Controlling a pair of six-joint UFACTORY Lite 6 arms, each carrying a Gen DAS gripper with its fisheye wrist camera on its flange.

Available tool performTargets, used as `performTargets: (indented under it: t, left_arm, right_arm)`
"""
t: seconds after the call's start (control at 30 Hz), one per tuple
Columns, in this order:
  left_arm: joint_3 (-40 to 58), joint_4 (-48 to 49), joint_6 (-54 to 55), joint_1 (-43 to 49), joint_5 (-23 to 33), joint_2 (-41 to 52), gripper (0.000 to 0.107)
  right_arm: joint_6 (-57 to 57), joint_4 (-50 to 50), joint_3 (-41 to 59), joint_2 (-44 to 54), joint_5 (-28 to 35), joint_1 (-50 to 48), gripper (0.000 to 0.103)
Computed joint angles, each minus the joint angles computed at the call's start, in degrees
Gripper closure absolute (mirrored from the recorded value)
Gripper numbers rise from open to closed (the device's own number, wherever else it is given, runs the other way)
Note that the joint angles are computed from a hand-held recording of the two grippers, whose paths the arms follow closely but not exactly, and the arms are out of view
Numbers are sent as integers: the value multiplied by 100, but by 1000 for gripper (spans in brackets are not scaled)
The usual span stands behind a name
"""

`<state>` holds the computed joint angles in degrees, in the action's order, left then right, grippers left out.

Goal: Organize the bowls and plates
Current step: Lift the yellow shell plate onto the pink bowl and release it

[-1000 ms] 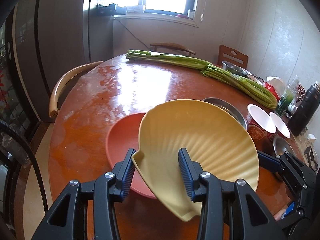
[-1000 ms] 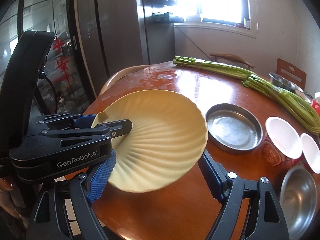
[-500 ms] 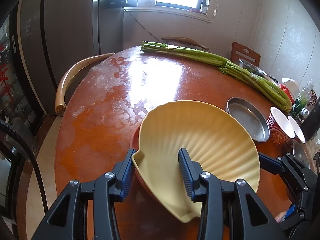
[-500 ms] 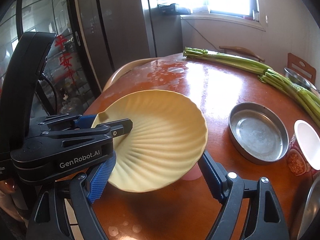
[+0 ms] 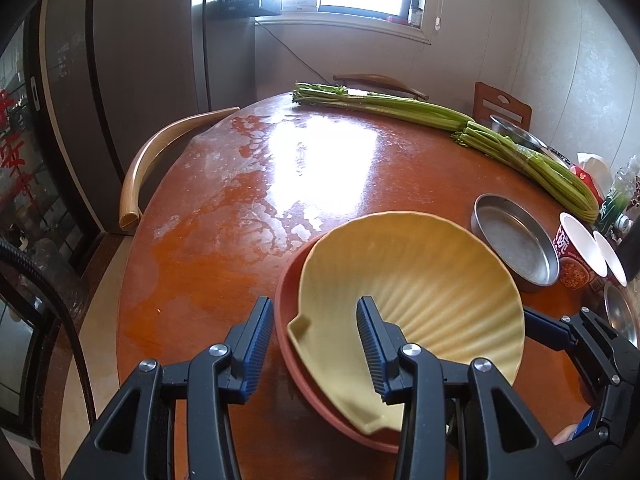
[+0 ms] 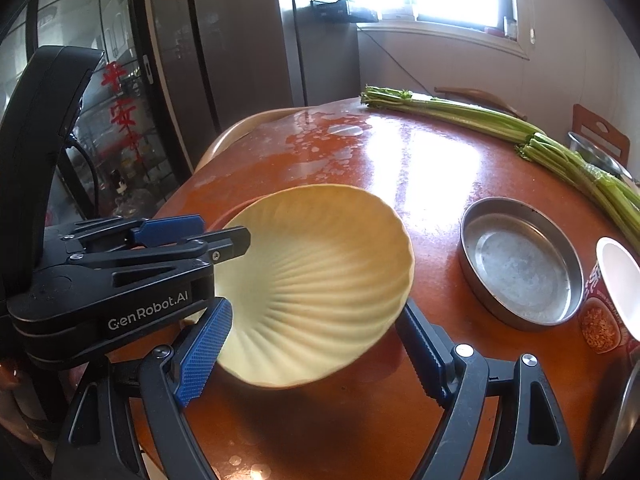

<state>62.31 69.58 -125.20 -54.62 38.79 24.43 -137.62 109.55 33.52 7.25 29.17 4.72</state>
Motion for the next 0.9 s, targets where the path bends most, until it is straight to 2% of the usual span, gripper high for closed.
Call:
performTargets:
  t: [0.13,0.2,0.47,0.63,0.77,0.9]
  left_arm:
    - [-119,4,-88,84,-94,-14,64]
    - [-199,10,-153,108,-112,-32,64]
    - [-334,149,-418,190,-513,42,64]
    - [-220,125,-438,45,-542,141,63]
    - [-86,7,-389,-83,-508,233,63]
    - [46,-112,-337,-196,-534,313,63]
  right_arm:
    - [-1748,1610,-354,-198,-370,450,18]
    - [-1724,1567,-400,-205,-319,409,19]
    - [40,-196,-278,-337,222,-494,19]
    - [1297,-1826,-486,-630,861,-1595,19]
    - [1722,-2613,-553,-663,1136,-1990,19]
    - [1506,-2630,-747,-759,970,-1830,19]
